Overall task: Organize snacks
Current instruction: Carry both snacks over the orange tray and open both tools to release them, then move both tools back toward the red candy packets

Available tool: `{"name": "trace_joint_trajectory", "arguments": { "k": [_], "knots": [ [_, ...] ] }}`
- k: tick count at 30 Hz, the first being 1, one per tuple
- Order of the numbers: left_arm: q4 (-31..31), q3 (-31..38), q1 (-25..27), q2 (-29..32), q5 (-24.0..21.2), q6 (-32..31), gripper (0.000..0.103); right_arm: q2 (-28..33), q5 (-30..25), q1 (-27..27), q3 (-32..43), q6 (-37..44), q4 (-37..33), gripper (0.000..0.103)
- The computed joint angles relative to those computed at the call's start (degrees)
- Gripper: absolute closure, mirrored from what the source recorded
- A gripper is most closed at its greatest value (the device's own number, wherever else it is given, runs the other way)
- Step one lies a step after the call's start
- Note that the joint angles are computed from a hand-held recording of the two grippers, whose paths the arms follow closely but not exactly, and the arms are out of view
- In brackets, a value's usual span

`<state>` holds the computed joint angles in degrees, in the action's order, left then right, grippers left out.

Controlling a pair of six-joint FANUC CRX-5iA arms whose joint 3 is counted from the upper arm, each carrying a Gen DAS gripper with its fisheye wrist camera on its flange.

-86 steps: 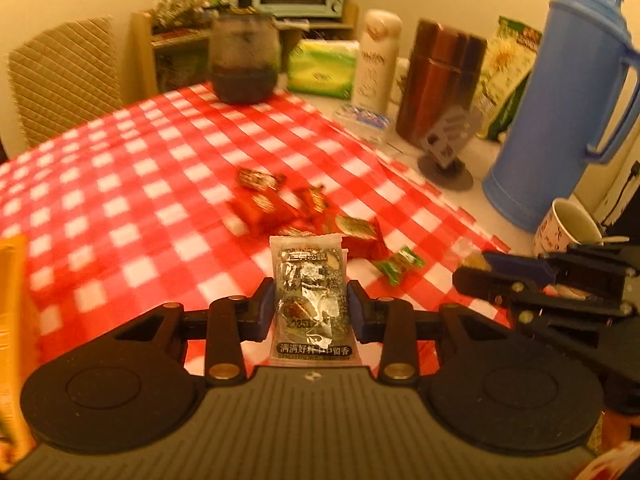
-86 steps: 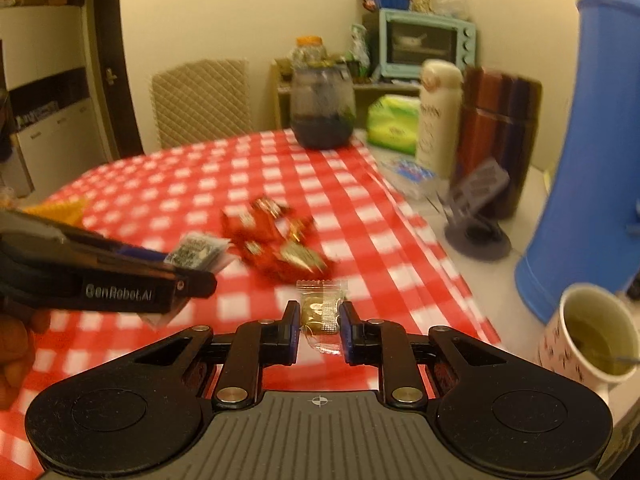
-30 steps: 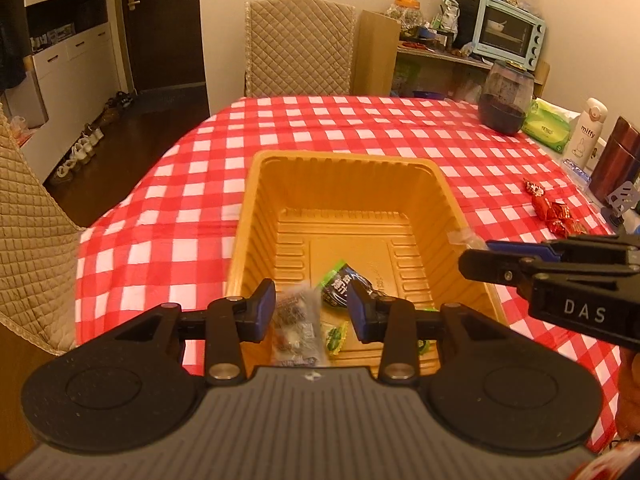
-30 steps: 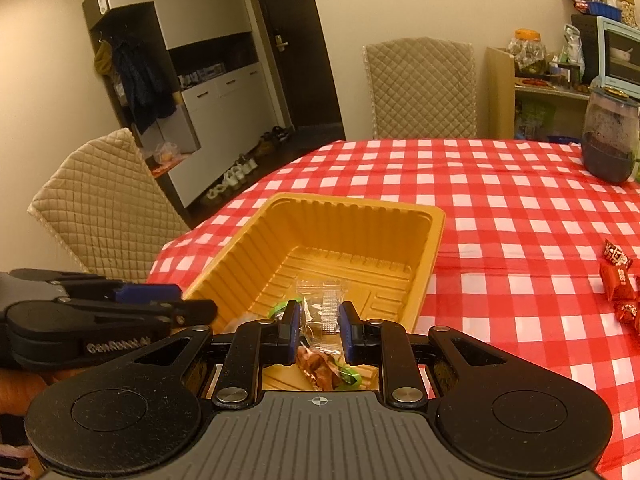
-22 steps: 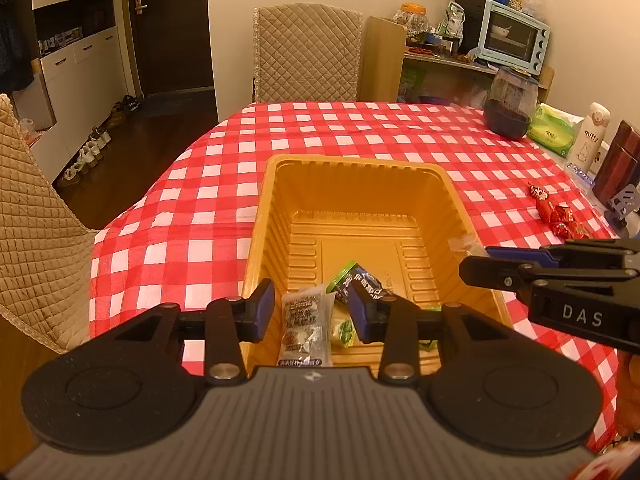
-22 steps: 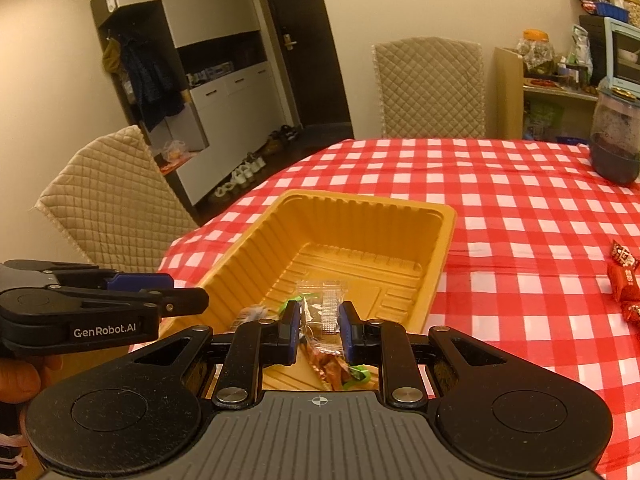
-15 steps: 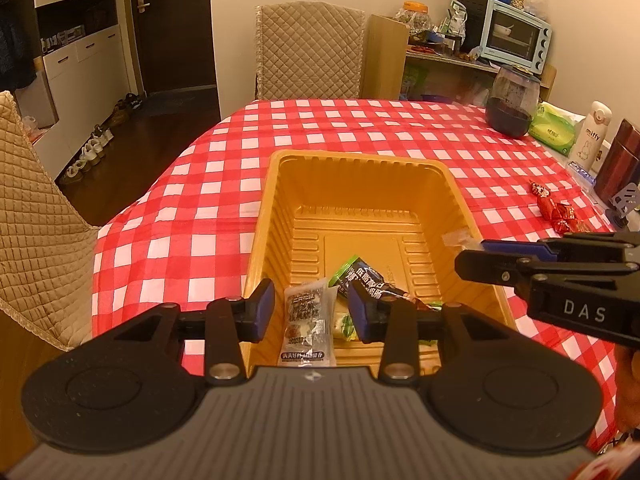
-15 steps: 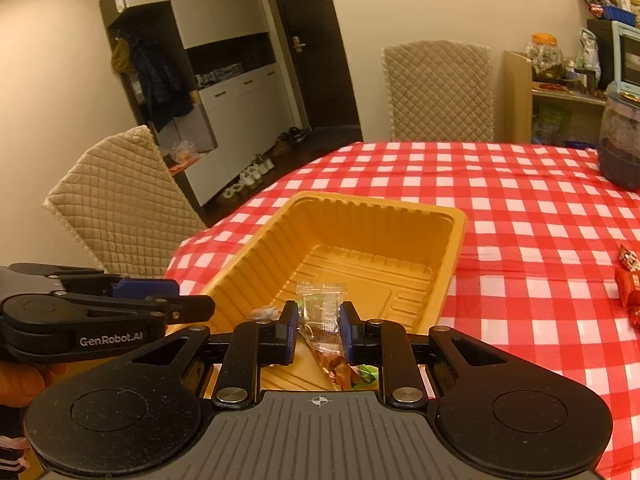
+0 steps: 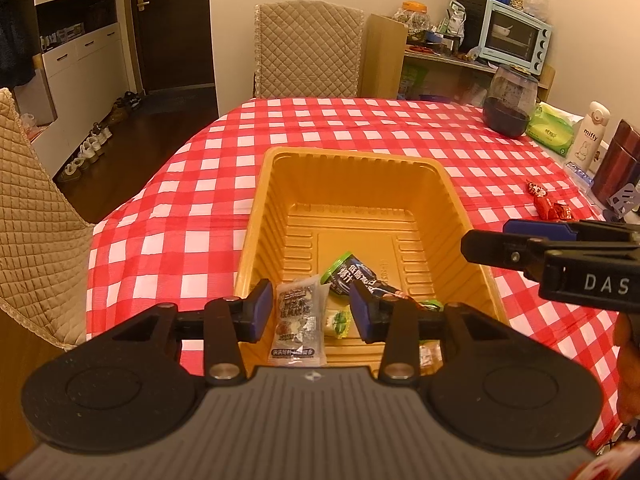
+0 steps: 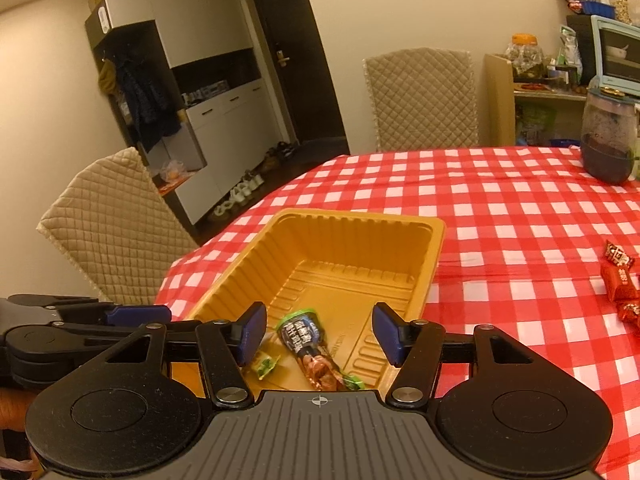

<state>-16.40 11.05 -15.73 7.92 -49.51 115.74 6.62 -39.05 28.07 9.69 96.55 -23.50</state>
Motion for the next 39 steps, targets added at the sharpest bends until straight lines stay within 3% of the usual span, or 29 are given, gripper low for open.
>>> {"name": "trace_joint_trajectory", "arguments": {
  "k": [11, 19, 24, 28, 33, 39],
  "knots": [
    [2.5, 2.0, -1.3, 1.8, 2.1, -0.4, 0.061, -3.2, 6.3, 0.5, -5.2, -10.1, 9.2, 0.044],
    [4.2, 7.5, -4.1, 6.2, 2.9, -1.6, 0.053, -5.6, 13.4, -0.3, -11.4, -26.2, 25.2, 0.044],
    [5.2, 12.3, -5.9, 9.7, 2.4, -2.9, 0.042, -6.6, 15.6, -2.6, -14.2, -35.2, 35.7, 0.044],
    [5.3, 16.9, -7.7, 12.9, 1.8, -3.3, 0.031, -7.2, 15.9, -6.0, -15.3, -36.5, 38.8, 0.044],
    [6.6, 22.3, -9.6, 17.1, 1.5, -4.5, 0.021, -7.3, 13.4, -10.9, -15.1, -32.4, 36.1, 0.044],
    [8.1, 30.7, -11.8, 23.6, -0.8, -6.1, 0.017, -8.2, 12.6, -15.5, -18.4, -30.6, 35.6, 0.044]
  ]
}}
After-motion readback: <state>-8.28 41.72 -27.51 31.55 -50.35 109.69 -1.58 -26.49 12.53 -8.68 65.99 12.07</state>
